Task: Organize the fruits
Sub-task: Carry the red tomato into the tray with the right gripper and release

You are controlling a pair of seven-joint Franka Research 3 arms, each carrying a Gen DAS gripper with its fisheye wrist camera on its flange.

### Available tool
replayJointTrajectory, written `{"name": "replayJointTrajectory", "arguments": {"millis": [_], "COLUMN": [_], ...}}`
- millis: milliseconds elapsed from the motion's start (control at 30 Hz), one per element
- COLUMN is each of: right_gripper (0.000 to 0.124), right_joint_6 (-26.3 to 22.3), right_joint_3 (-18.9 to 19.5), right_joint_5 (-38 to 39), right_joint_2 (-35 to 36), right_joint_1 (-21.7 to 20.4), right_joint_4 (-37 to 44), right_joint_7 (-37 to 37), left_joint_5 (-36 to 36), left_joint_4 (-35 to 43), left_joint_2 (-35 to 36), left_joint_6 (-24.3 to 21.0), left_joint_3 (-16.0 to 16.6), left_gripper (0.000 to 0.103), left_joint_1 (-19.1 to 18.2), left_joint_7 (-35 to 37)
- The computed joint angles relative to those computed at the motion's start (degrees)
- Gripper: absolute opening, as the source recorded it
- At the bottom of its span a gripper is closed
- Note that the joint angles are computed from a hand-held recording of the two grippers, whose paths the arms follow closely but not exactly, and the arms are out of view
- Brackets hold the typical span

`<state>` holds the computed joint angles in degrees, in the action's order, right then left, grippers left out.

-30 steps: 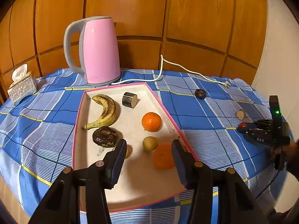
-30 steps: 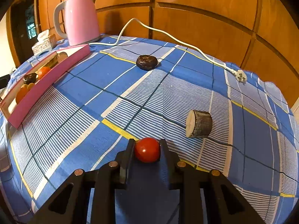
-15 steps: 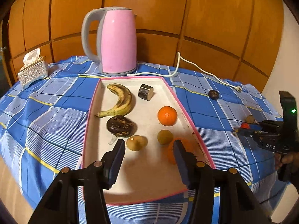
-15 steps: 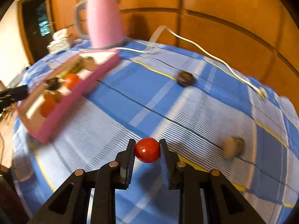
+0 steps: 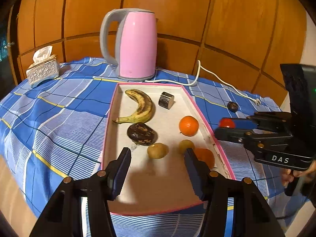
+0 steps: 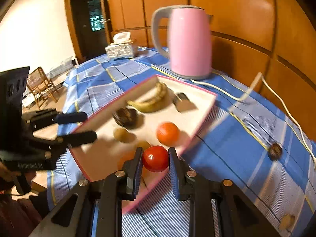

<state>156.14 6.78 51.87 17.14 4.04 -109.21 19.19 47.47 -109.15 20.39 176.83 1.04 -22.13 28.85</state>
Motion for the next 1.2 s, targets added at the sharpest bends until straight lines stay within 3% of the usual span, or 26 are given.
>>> {"name": "replayJointTrajectory", "arguments": {"millis": [333,1200], "right_gripper": [0.025,0.025], "right_joint_6": [-1.3,-0.03], "right_joint_3": [0.68,2.59], "right_joint_5": [-6.43,-8.76], "right_joint_2": [5.49,7.32], "right_joint_1": [2.04,1.84], "right_joint_4": [5.91,7.09], "right_joint_7": [6.17,9.98], "left_joint_5": [-1.05,0.27], "left_joint_4": [0.19,0.03], "left_joint_2": [0.29,-0.2], "left_joint_6": [-0.76,-1.03], "left_joint_3": [0.16,0.03], "left_gripper": [0.057,0.057], "left_joint_1": [0.55,0.71], "left_joint_7": [-1.12,-2.78]}}
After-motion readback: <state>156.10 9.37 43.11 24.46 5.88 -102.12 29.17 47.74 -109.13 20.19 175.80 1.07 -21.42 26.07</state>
